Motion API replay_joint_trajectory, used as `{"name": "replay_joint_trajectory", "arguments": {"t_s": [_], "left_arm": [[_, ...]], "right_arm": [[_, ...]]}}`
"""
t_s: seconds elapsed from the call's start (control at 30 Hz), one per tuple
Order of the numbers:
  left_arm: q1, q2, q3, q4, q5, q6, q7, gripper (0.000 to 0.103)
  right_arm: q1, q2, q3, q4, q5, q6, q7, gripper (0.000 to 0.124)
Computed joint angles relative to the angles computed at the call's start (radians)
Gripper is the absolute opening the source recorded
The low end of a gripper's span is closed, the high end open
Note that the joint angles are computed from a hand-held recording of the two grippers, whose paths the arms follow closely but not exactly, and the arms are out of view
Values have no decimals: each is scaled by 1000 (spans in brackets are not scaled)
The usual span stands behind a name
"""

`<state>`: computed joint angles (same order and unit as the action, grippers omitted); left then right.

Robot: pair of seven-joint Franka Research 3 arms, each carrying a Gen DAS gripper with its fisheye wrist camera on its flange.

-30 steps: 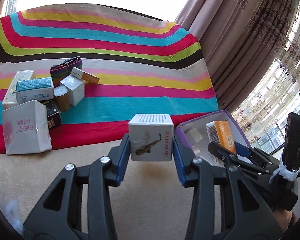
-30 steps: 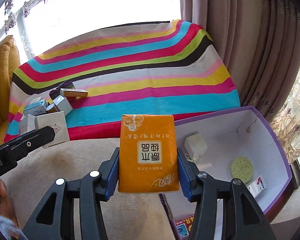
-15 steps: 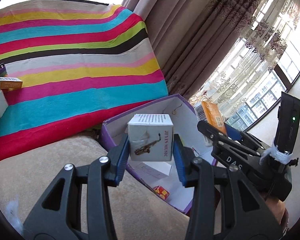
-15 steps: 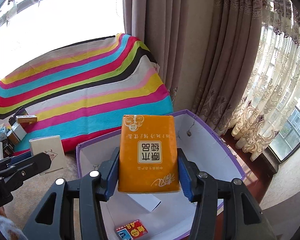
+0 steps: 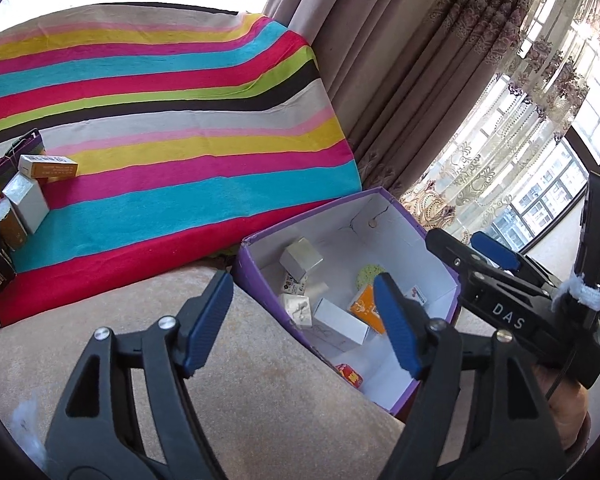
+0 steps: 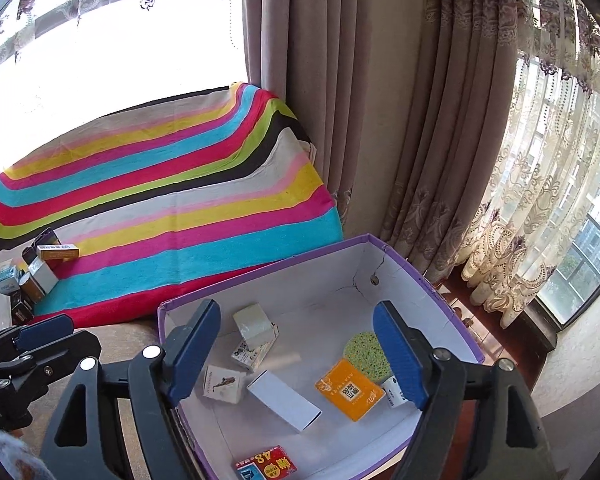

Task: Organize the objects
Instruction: 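Move both open tools from the purple box back to the item pile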

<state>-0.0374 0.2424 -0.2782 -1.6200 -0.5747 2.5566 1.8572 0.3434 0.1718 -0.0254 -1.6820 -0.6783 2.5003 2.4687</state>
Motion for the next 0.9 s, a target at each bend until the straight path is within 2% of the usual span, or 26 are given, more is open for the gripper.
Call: {"name": "replay_joint_trajectory", "arguments": {"t_s": [0.17,0.23,0.33,0.47,0.6,0.73,0.8,0.9], "left_arm": [[-47,-28,67,-31,238,42,-202,88],[-41,-42,75,-61,288,74,-243,89],[-12,-60,72,-90,294,97,-226,90],[44,-79,63,-111,170,76,-159,93],[64,-92,103,-124,186,26,-226,93],[89,-136,137,-189,202,54,-274,93],[104,-160,154,-225,203,72,-277,93],[118,-177,181,-252,270,64,-327,94]], "right_arm": [[14,13,5,30,-3,-10,-18,85],[27,30,6,62,-12,-42,-27,88],[50,52,6,101,-23,-73,-33,93],[81,79,3,147,-39,-103,-40,102],[114,105,0,191,-73,-129,-77,103],[138,132,2,225,-68,-144,-130,103],[132,139,14,227,-11,-121,-187,103],[107,128,35,191,122,-22,-265,103]]}}
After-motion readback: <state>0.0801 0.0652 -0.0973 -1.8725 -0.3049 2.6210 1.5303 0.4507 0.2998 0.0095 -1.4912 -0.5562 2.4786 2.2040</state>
